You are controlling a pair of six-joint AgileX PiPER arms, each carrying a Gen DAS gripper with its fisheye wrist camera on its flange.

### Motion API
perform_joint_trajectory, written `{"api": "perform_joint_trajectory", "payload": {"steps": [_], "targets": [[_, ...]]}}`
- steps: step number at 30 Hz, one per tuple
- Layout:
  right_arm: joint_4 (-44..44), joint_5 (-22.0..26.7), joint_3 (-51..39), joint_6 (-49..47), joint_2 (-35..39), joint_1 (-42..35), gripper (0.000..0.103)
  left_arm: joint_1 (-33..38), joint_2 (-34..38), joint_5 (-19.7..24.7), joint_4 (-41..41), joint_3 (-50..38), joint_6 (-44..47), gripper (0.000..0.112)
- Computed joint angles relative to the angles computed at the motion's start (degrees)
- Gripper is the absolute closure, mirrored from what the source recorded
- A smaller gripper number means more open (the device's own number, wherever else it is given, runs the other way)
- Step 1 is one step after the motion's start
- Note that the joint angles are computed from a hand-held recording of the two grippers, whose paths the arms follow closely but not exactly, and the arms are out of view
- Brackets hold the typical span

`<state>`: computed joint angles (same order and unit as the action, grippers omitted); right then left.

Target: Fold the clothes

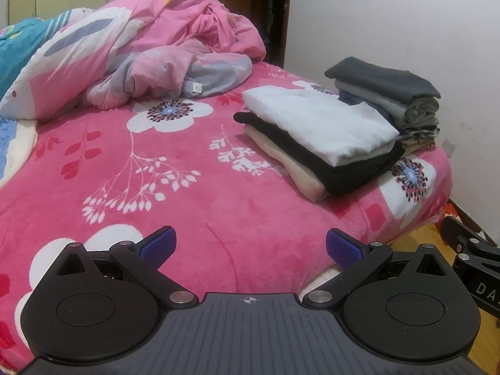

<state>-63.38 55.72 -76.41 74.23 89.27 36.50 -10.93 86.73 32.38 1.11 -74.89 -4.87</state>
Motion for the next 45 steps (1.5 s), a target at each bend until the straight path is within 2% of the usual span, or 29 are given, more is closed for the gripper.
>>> {"api": "perform_joint_trajectory", "payload": {"steps": [15, 33, 45], "targets": [[1.55, -0.05, -0.64, -2.11, 0.43, -0.12, 0.000, -0.68, 0.55, 0.07, 1.68, -0.43, -1.82, 0.009], [1.77, -0.51, 1.83, -2.00, -1.89, -2.75, 0.000, -4.96, 1.98, 0.44, 5.48, -2.11, -6.62, 0.009], [3.19, -2.73, 1.38, -4.26, -1.73, -6.21, 0.000, -6.87, 4.14, 0.86, 8.62, -4.59, -10.39, 0.009]]}}
